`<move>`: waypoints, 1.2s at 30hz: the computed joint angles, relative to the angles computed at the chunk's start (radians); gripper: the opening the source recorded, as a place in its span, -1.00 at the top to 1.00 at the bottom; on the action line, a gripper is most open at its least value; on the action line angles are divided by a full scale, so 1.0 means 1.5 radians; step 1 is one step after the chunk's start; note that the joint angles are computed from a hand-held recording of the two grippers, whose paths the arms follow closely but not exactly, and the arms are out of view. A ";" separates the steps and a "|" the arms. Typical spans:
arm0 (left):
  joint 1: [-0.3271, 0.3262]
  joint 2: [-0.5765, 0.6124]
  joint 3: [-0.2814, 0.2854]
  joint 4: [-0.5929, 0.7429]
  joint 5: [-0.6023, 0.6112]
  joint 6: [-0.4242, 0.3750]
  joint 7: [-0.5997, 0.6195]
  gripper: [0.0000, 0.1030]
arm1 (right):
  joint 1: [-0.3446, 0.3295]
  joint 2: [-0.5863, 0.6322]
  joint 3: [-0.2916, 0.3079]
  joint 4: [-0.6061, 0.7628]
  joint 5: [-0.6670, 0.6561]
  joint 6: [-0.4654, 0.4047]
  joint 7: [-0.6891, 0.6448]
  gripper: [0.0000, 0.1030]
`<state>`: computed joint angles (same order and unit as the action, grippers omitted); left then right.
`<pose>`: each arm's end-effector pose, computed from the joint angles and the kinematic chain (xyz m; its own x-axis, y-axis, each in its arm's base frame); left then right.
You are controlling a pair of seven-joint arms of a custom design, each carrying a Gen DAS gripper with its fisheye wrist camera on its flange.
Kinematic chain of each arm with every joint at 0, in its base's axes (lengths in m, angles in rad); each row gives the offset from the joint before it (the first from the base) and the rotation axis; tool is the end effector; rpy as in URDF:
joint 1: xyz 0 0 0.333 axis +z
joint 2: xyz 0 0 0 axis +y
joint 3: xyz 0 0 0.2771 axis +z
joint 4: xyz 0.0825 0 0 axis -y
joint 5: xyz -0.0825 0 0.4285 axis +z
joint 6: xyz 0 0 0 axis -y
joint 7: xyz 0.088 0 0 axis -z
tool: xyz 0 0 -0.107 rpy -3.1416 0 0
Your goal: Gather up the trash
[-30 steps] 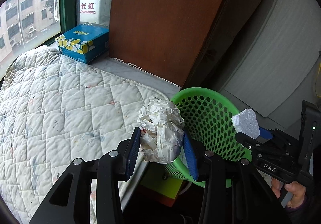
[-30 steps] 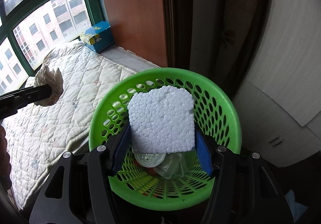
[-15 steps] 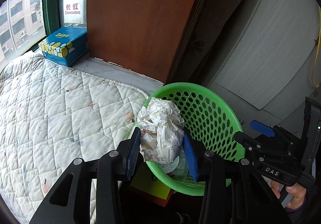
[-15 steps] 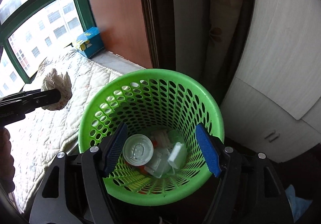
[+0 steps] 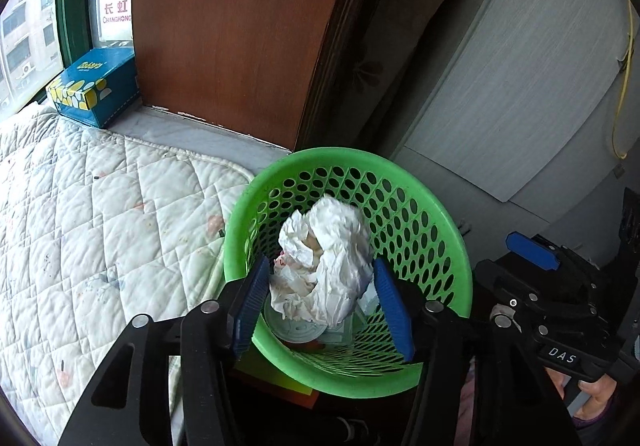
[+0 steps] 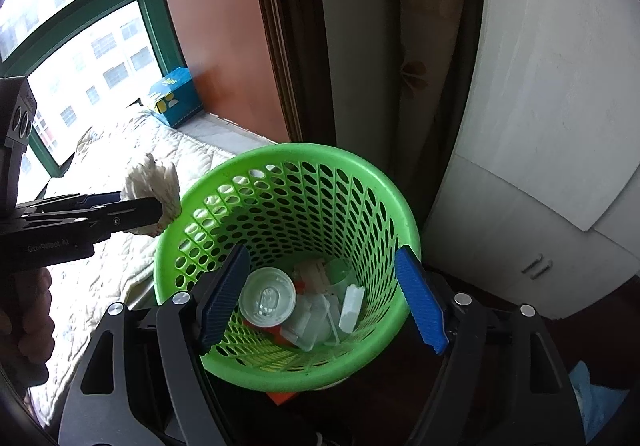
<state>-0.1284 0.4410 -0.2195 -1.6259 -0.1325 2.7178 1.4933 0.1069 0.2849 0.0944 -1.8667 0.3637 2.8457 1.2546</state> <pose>0.7070 -0.2294 0.3911 -0.1927 -0.9479 0.2536 -0.8184 0.0126 -0.5745 0.6851 0.1166 0.3811 0.2366 -0.9634 -0.1263 -0.7529 -0.0996 -0.6506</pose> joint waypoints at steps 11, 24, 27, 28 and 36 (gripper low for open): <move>-0.029 -0.063 0.044 -0.083 0.082 0.056 -0.082 -0.59 | -0.008 -0.013 0.026 -0.019 0.068 0.010 -0.052 -0.51; -0.033 -0.187 0.119 -0.234 0.327 0.115 -0.310 -0.86 | 0.018 -0.011 0.045 -0.008 0.113 0.025 -0.085 -0.64; -0.020 -0.213 0.125 -0.262 0.406 0.115 -0.381 -0.86 | 0.029 -0.010 0.049 -0.005 0.108 0.034 -0.084 -0.68; -0.012 -0.222 0.123 -0.272 0.422 0.117 -0.395 -0.86 | 0.031 -0.009 0.051 -0.002 0.110 0.033 -0.085 -0.68; 0.057 -0.311 0.097 -0.365 0.559 0.114 -0.539 -0.86 | 0.049 -0.007 0.070 0.007 0.117 0.056 -0.096 -0.78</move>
<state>-0.0425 -0.0257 -0.0746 -2.1728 0.7062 2.8889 0.6850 0.1806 0.2737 0.2001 -1.8561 0.5390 2.9304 1.1105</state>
